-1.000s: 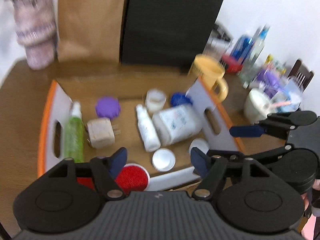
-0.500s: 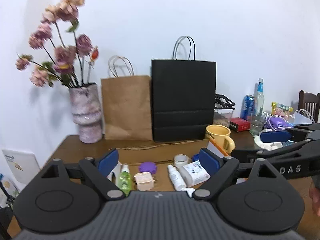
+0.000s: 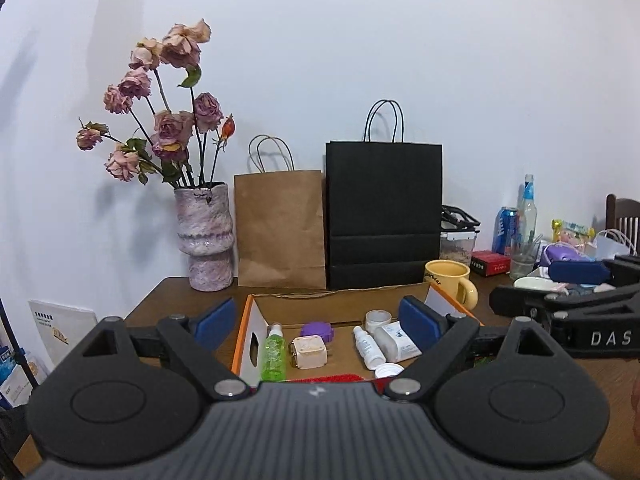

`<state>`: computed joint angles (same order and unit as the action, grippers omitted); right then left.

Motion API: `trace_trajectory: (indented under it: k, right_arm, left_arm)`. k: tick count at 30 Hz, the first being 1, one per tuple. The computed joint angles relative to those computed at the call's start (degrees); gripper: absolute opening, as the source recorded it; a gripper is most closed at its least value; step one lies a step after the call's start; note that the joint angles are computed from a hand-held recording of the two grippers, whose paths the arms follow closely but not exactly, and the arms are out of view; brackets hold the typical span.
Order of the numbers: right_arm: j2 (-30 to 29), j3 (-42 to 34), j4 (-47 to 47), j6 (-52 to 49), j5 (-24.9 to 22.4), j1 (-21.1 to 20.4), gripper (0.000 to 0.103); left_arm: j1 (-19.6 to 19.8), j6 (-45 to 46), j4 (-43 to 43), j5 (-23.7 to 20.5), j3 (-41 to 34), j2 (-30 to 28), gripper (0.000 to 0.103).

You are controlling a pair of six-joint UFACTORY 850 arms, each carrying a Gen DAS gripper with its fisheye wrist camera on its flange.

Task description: Organize rigid objects

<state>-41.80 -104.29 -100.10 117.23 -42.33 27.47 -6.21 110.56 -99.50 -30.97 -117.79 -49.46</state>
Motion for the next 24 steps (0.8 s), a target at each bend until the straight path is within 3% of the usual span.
trace_trajectory:
  k: [9, 15, 24]
  right_arm:
    - [6.5, 13.0, -7.0, 13.7, -6.2, 5.0, 0.087]
    - [9.9, 22.7, -8.8, 22.5, -12.3, 9.8, 0.087]
    - [11.6, 29.1, -4.0, 22.9, -22.1, 20.0, 0.087]
  left_arm:
    - [4.1, 13.0, -14.2, -8.1, 20.1, 11.5, 0.092]
    - [7.8, 24.8, -23.5, -16.1, 34.7, 18.9, 0.094]
    - [14.2, 39.4, -30.7, -27.3, 55.1, 28.1, 0.101]
